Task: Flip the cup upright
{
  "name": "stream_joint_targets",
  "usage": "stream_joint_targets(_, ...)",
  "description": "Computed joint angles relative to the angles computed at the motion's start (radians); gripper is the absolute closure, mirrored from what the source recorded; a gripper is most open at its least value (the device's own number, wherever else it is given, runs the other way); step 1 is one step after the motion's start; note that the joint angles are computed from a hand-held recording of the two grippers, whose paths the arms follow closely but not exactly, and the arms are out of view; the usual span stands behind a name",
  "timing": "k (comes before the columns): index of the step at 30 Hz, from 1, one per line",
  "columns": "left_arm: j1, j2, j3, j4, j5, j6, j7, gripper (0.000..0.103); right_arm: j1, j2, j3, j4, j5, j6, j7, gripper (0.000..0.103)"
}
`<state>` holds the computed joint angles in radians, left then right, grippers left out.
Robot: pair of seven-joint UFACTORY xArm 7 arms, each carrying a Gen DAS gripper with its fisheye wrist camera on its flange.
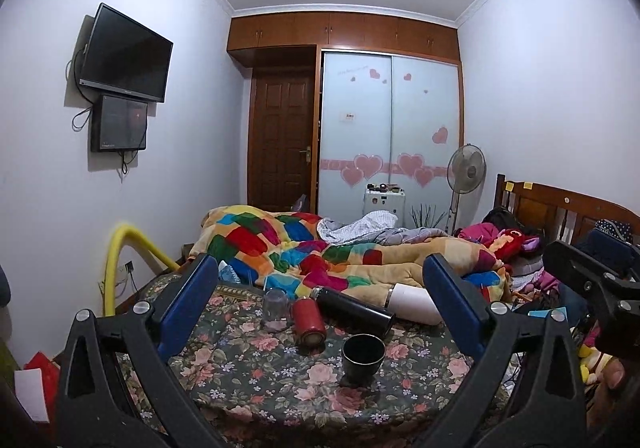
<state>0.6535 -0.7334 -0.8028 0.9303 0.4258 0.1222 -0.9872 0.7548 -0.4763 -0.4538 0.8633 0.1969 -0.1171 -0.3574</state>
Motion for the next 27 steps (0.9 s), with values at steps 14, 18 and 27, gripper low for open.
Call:
stream_joint_targets(14, 0.01, 0.01, -0.012, 0.008, 0.005, 0.004, 0.0, 0.0, 0.012, -0.01, 0.0, -0.002, 0.018, 0.02, -0.016, 0.0)
stream_joint_targets(18, 0.012, 0.011, -0.014, 0.012, 0.004, 0.005, -0.002, 0.0, 0.012, -0.014, 0.001, 0.0, 0.03, 0.035, -0.024, 0.0)
stream_joint_targets(27, 0.015, 0.013, -0.018, 0.013, 0.004, 0.003, -0.003, 0.0, 0.016, -0.013, -0.005, 0.003, 0.048, 0.027, -0.043, 0.0)
